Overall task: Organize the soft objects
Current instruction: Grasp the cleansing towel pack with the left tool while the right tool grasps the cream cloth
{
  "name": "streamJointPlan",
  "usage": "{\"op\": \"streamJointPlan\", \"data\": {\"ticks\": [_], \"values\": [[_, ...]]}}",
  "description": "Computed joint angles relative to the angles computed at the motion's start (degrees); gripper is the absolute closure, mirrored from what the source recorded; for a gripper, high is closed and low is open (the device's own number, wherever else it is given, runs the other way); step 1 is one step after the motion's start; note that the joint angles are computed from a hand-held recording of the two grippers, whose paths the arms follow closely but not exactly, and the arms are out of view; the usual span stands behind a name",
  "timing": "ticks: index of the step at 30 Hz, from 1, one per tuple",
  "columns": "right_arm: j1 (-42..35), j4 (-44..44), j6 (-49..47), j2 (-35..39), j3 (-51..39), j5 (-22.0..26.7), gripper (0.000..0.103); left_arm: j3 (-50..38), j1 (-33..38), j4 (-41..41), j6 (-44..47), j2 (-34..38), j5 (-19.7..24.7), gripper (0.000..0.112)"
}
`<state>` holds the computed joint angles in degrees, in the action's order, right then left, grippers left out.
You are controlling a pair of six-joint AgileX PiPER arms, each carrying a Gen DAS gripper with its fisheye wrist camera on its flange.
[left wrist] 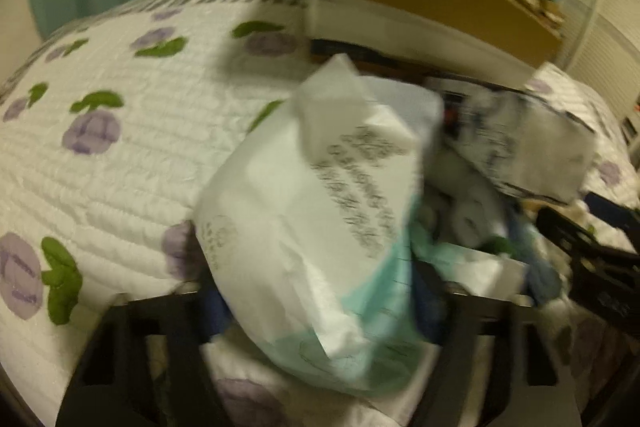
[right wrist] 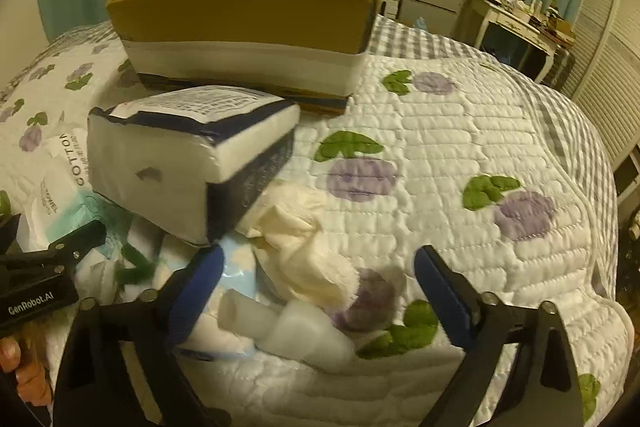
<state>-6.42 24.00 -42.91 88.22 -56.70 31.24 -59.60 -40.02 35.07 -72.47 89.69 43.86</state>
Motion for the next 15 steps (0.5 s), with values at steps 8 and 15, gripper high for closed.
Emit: {"op": "streamJointPlan", "data": {"ticks": [8, 15], "values": [[-2.88, 9.07, -8.37, 0.57, -0.63, 3.93, 0.087, 0.60, -5.26, 3.24, -1.32, -2.81, 2.22, 0.077], [-5.43, 14.92, -13.52, -2.84, 1.15, 7.56, 0.094, 3.07, -2.48, 2.20, -0.04, -6.29, 1.57, 0.078]]}}
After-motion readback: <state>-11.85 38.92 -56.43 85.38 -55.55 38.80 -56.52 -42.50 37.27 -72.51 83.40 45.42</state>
